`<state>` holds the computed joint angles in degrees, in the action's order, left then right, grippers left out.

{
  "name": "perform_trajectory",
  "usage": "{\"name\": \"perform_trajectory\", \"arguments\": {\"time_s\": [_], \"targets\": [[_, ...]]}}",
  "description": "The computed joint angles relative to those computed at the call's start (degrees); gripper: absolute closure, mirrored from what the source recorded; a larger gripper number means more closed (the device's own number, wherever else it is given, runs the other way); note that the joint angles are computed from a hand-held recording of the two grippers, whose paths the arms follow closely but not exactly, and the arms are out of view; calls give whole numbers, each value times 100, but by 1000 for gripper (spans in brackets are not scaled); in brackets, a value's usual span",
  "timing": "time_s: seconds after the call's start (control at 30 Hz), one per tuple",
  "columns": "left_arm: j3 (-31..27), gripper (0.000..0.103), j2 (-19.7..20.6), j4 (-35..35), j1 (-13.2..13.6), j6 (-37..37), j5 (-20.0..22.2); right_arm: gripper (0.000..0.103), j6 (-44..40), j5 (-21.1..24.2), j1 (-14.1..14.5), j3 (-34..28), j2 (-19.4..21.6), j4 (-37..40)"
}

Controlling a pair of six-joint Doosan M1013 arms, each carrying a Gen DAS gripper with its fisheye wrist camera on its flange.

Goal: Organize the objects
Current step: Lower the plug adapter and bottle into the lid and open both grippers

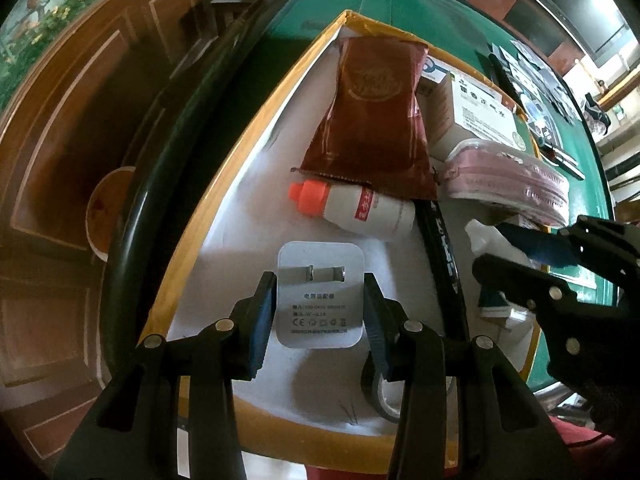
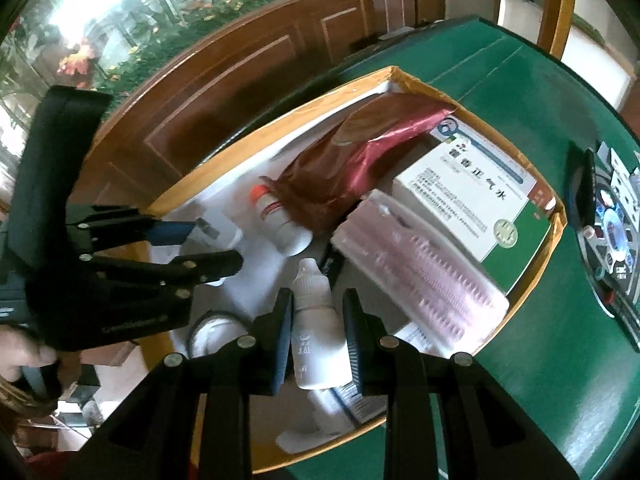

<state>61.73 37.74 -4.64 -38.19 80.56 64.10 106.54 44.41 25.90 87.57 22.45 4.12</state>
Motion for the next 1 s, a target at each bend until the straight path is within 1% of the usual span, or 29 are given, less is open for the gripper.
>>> {"name": "perform_trajectory", "arguments": {"time_s": [0.23,0.4,0.5,0.63,0.73,0.87,0.93,1.0], "targets": [[-105,62,74,-63,17,151,63,79,280,71,19,-100,74,-426],[-178,62,129,-118,18,242,100,79,318,106,40,-152,100,-508],[-205,62,146,-136,19,278,92,79,494,216,103,-213,136,-899],[-222,62,138,-150,20,380,68,79,618,287,154,-278,184,-1227],[-244,62,135,-104,4,493,18,79,771,356,252,-296,226,-1735],[-306,62,181,-70,-8,651,-24,79,928,416,334,-277,280,-2154],[-346,62,224,-91,-5,697,-2,81,1004,433,344,-260,302,-2256],[-381,62,257,-95,-9,741,39,82,1055,333,330,-202,272,-2259]]}}
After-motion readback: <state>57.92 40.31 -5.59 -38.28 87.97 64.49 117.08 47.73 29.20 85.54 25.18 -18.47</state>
